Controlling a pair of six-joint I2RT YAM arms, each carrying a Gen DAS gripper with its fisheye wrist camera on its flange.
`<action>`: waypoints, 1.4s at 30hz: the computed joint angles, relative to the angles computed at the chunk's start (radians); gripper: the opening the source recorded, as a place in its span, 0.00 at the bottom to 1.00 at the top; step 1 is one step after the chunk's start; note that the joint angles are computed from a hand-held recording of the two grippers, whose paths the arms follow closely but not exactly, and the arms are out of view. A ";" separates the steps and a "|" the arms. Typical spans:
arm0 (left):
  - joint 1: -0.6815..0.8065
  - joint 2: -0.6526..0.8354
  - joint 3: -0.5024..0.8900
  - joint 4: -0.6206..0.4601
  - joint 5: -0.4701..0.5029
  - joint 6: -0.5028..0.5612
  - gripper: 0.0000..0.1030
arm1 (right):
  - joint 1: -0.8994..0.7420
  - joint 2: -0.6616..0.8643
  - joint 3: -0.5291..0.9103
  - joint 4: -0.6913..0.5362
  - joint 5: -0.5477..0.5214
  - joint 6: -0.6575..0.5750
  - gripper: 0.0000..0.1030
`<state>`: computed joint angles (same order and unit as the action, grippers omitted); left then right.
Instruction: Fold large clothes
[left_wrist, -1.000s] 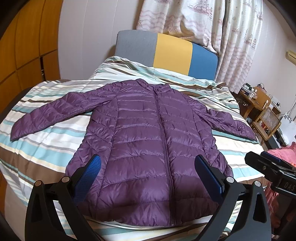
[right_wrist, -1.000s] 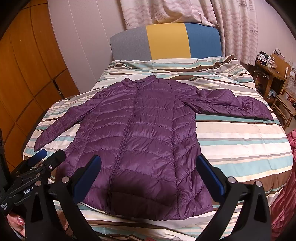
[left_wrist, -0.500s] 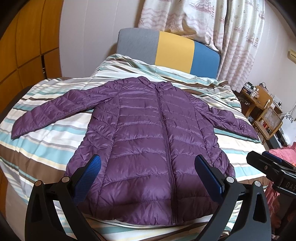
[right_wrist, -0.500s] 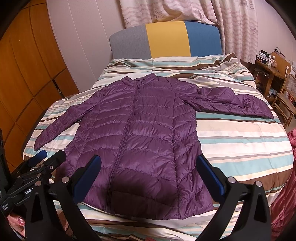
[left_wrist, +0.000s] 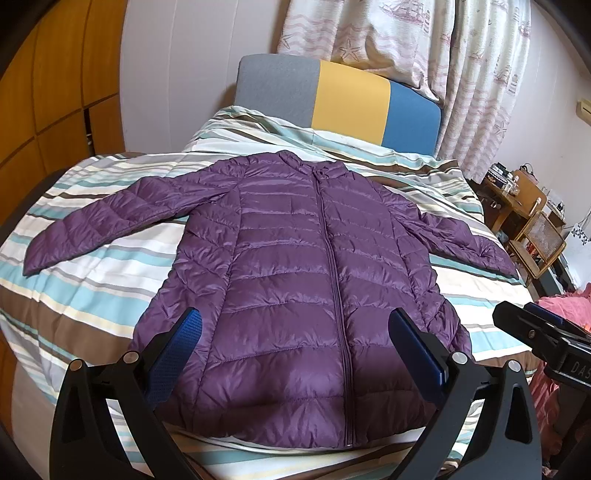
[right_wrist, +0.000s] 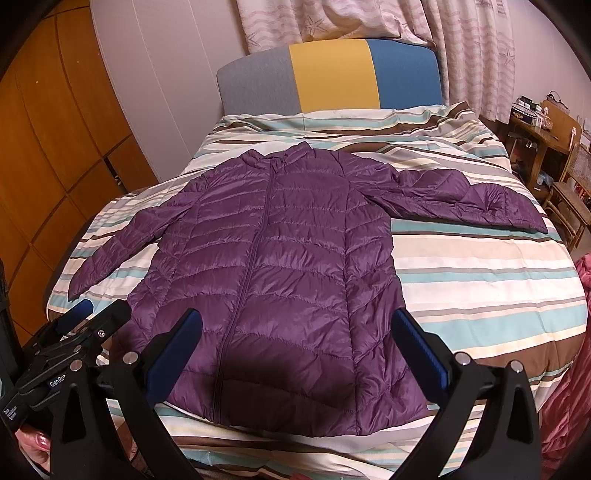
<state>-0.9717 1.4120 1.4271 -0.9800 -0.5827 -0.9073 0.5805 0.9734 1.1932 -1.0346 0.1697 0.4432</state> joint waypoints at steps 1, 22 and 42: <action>-0.001 -0.002 -0.003 0.001 0.000 0.000 0.97 | -0.010 0.004 0.002 0.002 -0.007 -0.006 0.98; 0.000 0.006 0.005 -0.010 0.002 -0.005 0.97 | -0.013 0.006 0.003 -0.002 -0.011 -0.003 0.98; 0.001 0.039 0.021 -0.034 0.006 -0.020 0.97 | -0.045 0.011 -0.019 0.023 -0.043 -0.019 0.98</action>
<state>-0.9703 1.4511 1.4482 -1.0135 -0.5767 -0.9273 0.5356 0.9841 1.1740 -1.0118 0.1270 0.4241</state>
